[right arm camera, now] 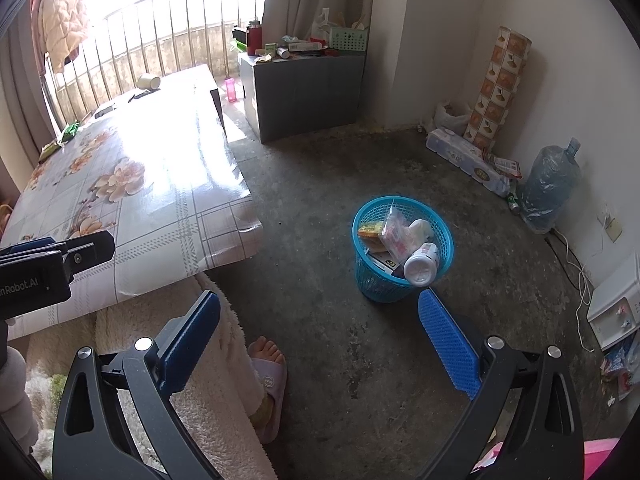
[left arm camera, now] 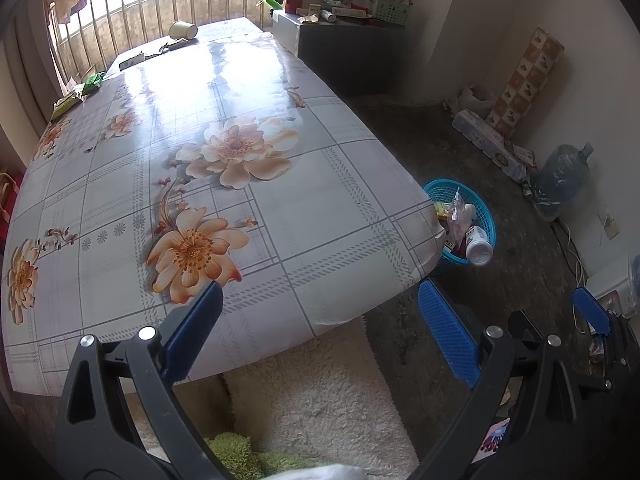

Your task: Collect trash

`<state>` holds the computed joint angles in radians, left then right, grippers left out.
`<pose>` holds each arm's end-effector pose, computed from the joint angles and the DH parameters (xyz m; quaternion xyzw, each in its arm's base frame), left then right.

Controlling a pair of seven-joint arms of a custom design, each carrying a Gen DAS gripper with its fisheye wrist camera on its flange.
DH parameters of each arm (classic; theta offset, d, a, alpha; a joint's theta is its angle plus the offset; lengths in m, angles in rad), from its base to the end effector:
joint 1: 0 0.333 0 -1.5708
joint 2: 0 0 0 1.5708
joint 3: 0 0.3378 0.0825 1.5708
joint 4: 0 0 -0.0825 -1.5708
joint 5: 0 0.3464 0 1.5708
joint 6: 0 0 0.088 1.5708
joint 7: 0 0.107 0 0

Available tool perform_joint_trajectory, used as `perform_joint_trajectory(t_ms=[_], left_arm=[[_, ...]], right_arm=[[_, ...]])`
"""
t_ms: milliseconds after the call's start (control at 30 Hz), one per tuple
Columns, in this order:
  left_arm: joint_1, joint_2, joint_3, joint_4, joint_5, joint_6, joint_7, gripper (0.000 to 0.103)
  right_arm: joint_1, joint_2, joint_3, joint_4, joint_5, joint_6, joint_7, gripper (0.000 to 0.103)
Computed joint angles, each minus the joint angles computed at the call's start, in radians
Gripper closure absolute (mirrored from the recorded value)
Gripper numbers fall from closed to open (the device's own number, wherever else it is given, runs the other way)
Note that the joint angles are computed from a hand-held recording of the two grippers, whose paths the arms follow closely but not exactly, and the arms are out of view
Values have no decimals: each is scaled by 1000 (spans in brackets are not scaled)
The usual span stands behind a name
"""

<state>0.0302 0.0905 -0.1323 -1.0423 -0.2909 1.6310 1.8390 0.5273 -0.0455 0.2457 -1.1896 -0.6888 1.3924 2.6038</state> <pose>0.5126 -0.0755 0.8362 -0.5200 0.8049 -0.2709 0.0910 0.3713 0.2625 0.8359 -0.4891 0.8000 -0.3116 0.1541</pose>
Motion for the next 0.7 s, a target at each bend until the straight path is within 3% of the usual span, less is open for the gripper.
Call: perform_joint_trajectory(t_ms=[700], left_arm=[[2, 5, -1, 8, 0, -2, -1, 9]], right_arm=[[-5, -5, 1, -4, 0, 2, -6, 6]])
